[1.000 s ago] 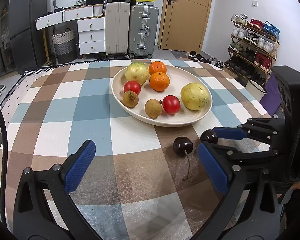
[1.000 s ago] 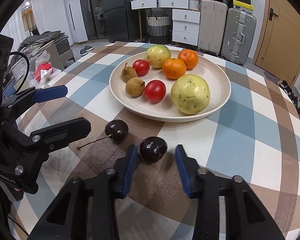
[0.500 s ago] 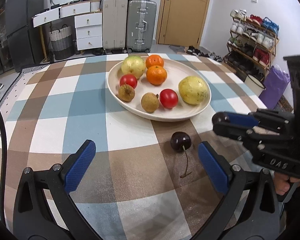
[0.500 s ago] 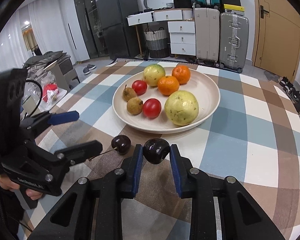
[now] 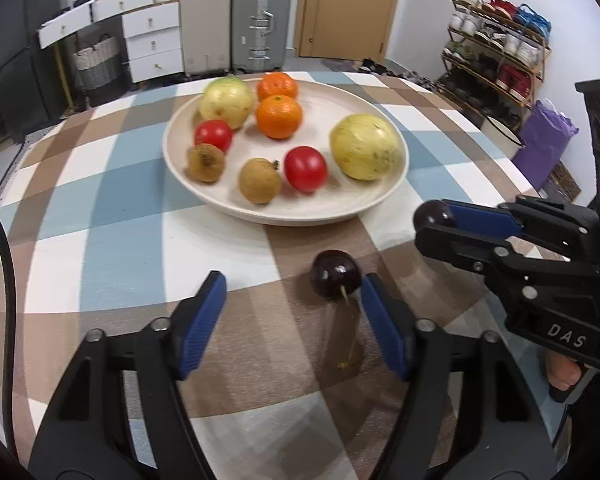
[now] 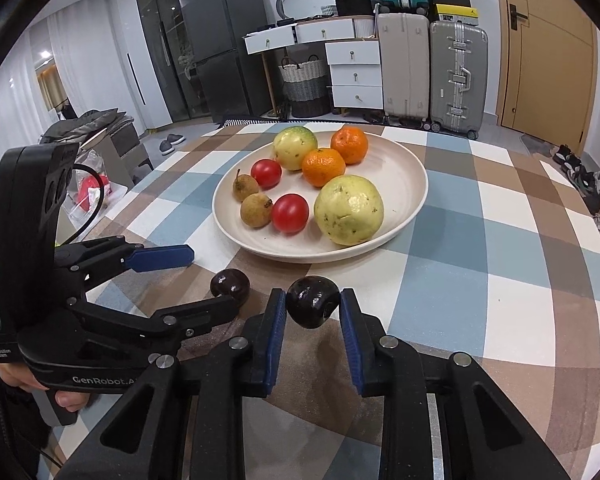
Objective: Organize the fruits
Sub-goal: 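Grasp a dark plum with the right gripper while the left grasps the stemmed dark cherry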
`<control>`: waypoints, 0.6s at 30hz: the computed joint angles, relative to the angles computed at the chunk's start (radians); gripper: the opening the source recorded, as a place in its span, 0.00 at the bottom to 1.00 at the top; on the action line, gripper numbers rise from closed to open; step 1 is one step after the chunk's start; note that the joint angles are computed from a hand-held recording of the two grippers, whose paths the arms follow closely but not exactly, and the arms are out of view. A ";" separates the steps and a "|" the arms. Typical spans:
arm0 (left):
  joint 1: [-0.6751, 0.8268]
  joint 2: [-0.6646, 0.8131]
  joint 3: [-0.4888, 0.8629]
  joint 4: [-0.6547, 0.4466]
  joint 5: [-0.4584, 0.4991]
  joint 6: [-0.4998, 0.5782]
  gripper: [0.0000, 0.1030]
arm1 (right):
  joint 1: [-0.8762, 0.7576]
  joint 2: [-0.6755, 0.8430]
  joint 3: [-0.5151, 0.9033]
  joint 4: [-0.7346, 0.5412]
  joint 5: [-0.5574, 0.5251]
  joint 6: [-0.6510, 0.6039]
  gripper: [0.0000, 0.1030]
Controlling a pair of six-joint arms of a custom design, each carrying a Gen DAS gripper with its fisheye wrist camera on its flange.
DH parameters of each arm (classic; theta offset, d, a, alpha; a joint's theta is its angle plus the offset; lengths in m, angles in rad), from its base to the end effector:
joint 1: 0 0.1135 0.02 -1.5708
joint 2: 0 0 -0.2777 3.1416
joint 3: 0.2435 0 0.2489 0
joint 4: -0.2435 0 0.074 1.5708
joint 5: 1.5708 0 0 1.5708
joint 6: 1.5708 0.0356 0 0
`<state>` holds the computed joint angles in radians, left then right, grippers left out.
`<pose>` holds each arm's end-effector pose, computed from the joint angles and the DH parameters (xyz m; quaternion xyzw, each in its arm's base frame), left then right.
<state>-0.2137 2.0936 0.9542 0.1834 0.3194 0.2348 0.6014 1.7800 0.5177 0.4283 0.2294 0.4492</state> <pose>0.3654 -0.0907 0.0717 0.2562 0.9067 -0.1484 0.3003 0.2365 0.1524 0.0927 -0.0294 0.9272 0.0870 0.3631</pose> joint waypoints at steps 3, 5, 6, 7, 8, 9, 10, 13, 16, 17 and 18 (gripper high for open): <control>-0.016 0.004 0.004 0.003 -0.003 0.004 0.46 | 0.003 0.004 0.002 -0.002 0.006 0.000 0.27; -0.018 0.007 0.009 -0.005 0.019 0.016 0.29 | 0.008 0.001 0.000 0.000 0.016 -0.003 0.27; -0.019 0.009 0.012 -0.009 0.037 0.023 0.22 | 0.008 -0.002 -0.003 0.002 0.017 -0.003 0.27; -0.020 0.008 0.011 -0.009 0.045 0.025 0.23 | 0.007 -0.003 -0.005 0.003 0.017 -0.002 0.27; -0.020 0.005 0.006 -0.003 0.048 0.025 0.23 | 0.006 -0.006 -0.009 0.007 0.016 -0.002 0.27; -0.015 -0.004 -0.006 0.011 0.053 0.024 0.23 | 0.003 -0.007 -0.013 0.013 0.013 -0.001 0.27; -0.014 -0.011 -0.018 0.028 0.057 0.021 0.23 | 0.001 -0.007 -0.016 0.015 0.011 0.001 0.27; 0.002 -0.033 -0.053 0.071 0.067 0.011 0.23 | -0.003 -0.011 -0.024 0.029 0.010 0.002 0.27; 0.021 -0.044 -0.067 0.083 0.085 -0.001 0.23 | -0.006 -0.017 -0.031 0.039 0.007 0.001 0.27; 0.029 -0.047 -0.072 0.095 0.092 -0.013 0.23 | -0.006 -0.017 -0.032 0.041 0.008 0.001 0.27; 0.046 -0.053 -0.078 0.097 0.110 -0.013 0.23 | -0.007 -0.018 -0.035 0.046 0.008 0.001 0.27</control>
